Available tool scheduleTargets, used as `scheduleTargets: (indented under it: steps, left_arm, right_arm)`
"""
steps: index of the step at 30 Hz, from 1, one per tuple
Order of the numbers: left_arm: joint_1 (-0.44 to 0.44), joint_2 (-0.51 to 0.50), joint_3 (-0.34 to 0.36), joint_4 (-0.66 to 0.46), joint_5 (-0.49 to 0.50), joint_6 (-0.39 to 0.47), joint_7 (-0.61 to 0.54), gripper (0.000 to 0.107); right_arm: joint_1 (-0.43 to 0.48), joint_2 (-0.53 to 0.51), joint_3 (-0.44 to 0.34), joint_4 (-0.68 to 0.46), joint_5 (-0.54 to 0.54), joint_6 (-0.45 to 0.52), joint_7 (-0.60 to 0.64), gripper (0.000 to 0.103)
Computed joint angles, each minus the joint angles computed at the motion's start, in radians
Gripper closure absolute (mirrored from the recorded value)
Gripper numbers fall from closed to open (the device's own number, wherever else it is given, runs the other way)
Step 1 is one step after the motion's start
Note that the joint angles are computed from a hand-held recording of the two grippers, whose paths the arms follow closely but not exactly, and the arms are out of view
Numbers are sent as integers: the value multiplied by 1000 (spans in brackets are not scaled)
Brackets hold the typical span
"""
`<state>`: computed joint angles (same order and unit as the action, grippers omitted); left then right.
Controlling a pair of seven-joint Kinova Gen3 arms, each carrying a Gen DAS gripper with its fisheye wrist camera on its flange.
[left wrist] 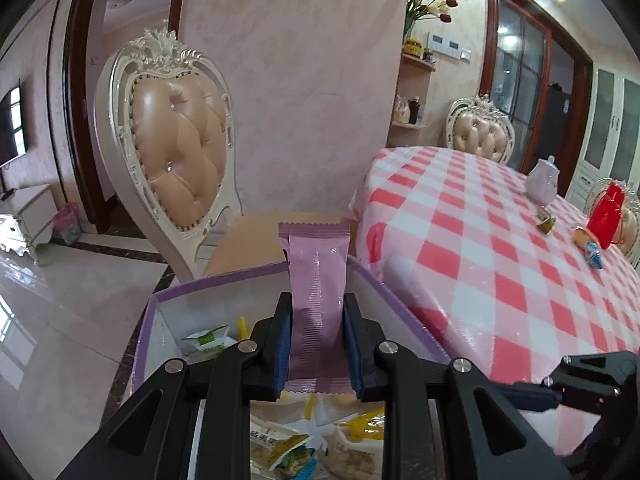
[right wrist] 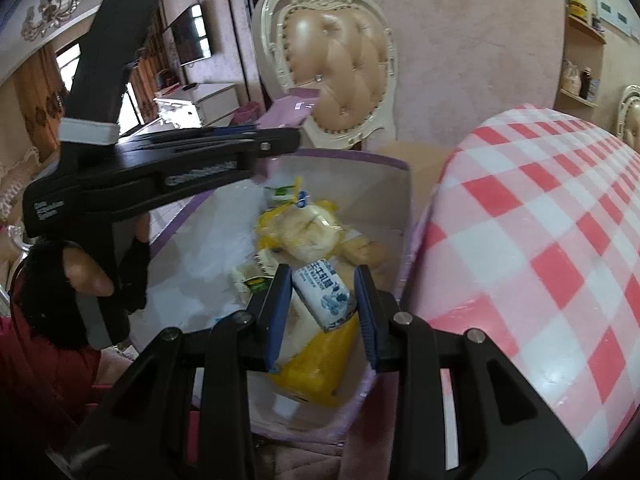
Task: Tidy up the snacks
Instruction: 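Open both tools to drop the pink bar and carton into the box, then move both open tools back over the table snacks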
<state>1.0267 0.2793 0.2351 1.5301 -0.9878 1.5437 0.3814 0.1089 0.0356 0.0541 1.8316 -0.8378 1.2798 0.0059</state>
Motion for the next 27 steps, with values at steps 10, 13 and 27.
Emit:
scheduleTargets:
  steps: [10,13,27]
  left_arm:
    - [19,73,-32,-96,58,153,-20,25]
    - [34,102,-45,-143,46,195,-57,24]
    - [-134,317,93,-572,-88,-172,-361,22]
  right_arm:
    - [29,20,15,-19,-34,130,67,48]
    - [56,34,26,-51,-43,139,59,41]
    - [311,232,70,-347,-36,32,-49,32]
